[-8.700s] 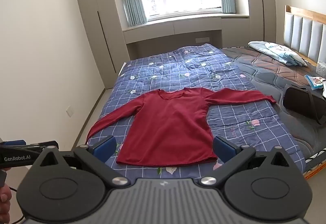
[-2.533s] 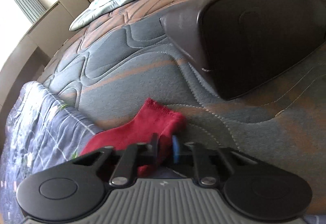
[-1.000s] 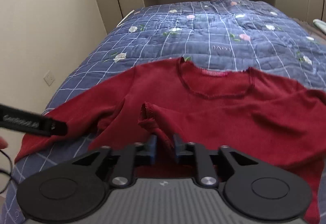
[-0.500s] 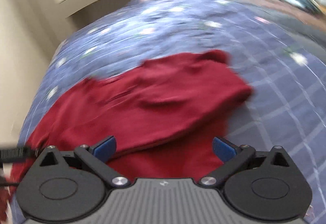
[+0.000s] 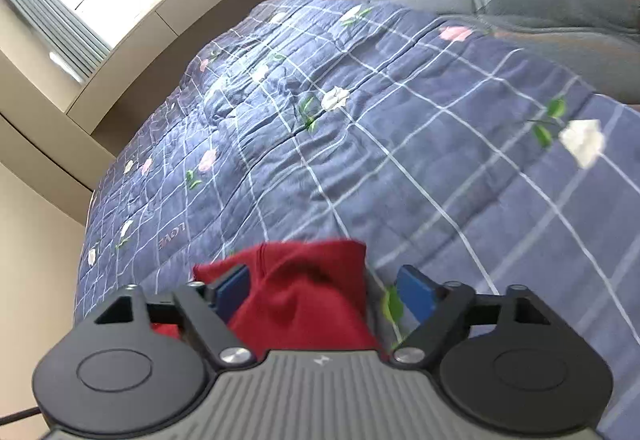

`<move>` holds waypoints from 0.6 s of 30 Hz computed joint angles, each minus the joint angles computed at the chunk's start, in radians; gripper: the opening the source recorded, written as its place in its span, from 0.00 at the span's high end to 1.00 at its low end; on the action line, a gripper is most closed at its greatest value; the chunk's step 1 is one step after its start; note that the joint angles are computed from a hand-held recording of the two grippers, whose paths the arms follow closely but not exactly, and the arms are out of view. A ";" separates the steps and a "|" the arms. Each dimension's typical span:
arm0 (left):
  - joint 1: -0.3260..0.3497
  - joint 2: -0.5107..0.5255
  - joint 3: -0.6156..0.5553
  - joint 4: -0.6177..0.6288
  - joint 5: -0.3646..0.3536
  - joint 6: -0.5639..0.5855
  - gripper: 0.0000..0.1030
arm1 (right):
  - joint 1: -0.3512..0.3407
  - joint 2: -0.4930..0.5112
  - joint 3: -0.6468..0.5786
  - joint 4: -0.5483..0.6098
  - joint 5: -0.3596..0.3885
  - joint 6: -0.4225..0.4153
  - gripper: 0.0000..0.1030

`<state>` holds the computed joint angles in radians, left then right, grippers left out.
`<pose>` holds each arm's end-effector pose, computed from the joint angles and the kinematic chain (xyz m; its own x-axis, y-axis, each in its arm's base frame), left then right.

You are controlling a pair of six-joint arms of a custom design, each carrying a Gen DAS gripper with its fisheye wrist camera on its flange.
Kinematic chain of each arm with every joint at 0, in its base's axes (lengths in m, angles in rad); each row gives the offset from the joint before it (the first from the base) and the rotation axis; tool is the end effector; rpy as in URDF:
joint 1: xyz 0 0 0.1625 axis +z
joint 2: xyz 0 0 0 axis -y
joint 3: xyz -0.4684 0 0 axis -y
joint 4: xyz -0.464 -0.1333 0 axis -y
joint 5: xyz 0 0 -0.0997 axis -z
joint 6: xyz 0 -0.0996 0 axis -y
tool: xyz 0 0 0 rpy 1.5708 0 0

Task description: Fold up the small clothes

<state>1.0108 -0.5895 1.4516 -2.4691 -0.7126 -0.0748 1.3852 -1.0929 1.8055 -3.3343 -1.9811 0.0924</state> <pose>-0.2446 -0.7830 0.0092 -0.6066 0.2599 -0.7513 0.4869 0.8686 -0.0926 -0.0363 -0.7006 0.3162 -0.8253 0.5523 0.1172 0.1685 0.4392 -0.8825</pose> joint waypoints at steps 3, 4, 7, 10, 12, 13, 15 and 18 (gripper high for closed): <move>0.006 -0.005 0.019 -0.032 -0.004 -0.027 0.00 | -0.014 0.024 -0.049 0.068 -0.015 0.058 0.33; 0.006 -0.005 0.024 -0.043 -0.005 -0.034 0.00 | -0.023 0.029 -0.058 0.084 -0.003 0.075 0.36; 0.006 -0.002 0.028 -0.065 -0.001 -0.037 0.00 | -0.042 0.034 -0.068 0.113 0.039 0.098 0.66; 0.006 0.002 0.033 -0.088 0.005 -0.036 0.00 | -0.046 0.034 -0.073 0.104 0.063 0.029 0.82; 0.005 0.004 0.032 -0.090 0.009 -0.041 0.00 | -0.041 0.027 -0.076 0.082 0.083 -0.071 0.87; 0.005 0.005 0.030 -0.088 0.010 -0.044 0.00 | -0.035 0.023 -0.077 0.060 0.089 -0.158 0.88; 0.006 0.005 0.027 -0.080 0.008 -0.052 0.00 | -0.019 0.022 -0.082 0.026 0.080 -0.326 0.91; 0.007 0.004 0.025 -0.076 0.003 -0.060 0.00 | -0.002 0.026 -0.107 0.043 0.025 -0.481 1.00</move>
<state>1.0181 -0.5856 1.4764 -2.5456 -0.7100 -0.1348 1.3836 -1.0665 1.6984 -3.2916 -1.9558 -0.3886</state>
